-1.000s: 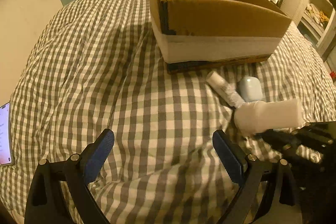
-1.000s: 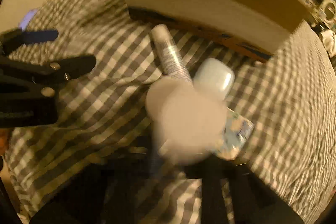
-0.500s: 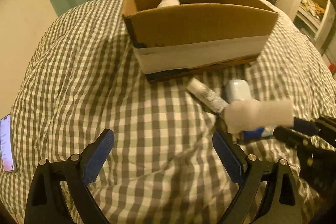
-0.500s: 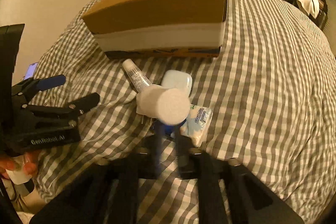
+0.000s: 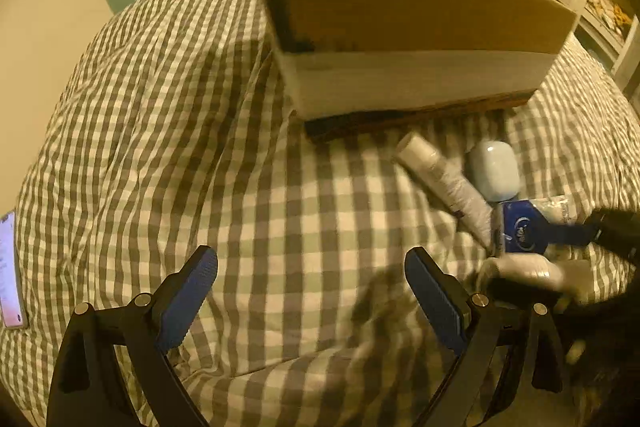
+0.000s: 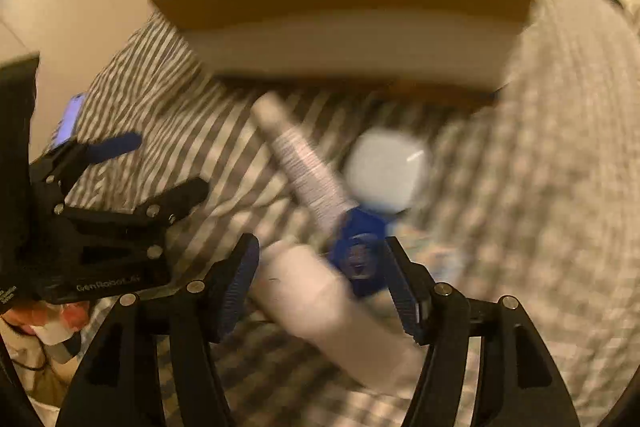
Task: Organize objects
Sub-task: 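Grasp the white bottle with the right gripper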
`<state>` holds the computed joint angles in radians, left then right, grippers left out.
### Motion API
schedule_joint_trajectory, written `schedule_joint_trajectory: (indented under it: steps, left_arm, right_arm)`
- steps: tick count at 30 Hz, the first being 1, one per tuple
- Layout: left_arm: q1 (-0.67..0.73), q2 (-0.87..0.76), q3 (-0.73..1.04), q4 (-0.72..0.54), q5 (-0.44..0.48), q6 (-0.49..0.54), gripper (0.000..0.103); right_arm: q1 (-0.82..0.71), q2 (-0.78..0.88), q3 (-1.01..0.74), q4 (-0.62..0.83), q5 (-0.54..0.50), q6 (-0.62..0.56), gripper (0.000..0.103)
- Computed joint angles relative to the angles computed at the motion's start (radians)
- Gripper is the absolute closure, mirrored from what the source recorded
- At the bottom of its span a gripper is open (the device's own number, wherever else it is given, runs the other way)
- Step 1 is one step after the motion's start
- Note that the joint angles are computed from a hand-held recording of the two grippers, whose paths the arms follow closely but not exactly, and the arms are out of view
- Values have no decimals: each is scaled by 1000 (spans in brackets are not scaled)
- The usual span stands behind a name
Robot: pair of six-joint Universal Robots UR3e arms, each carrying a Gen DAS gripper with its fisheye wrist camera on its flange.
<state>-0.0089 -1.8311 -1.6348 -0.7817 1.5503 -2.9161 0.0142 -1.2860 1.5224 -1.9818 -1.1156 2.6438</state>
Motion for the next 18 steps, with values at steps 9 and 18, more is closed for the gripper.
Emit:
schedule_joint_trajectory:
  steps: [9,18]
  left_arm:
    - [52,60,-26,-40,-46,11,6]
    - [74,157,-73,-85,-68,-2,6]
  right_arm:
    - [81,-40,134,-91,-62,24,47]
    - [55,-218,307,-307,-147,85,48]
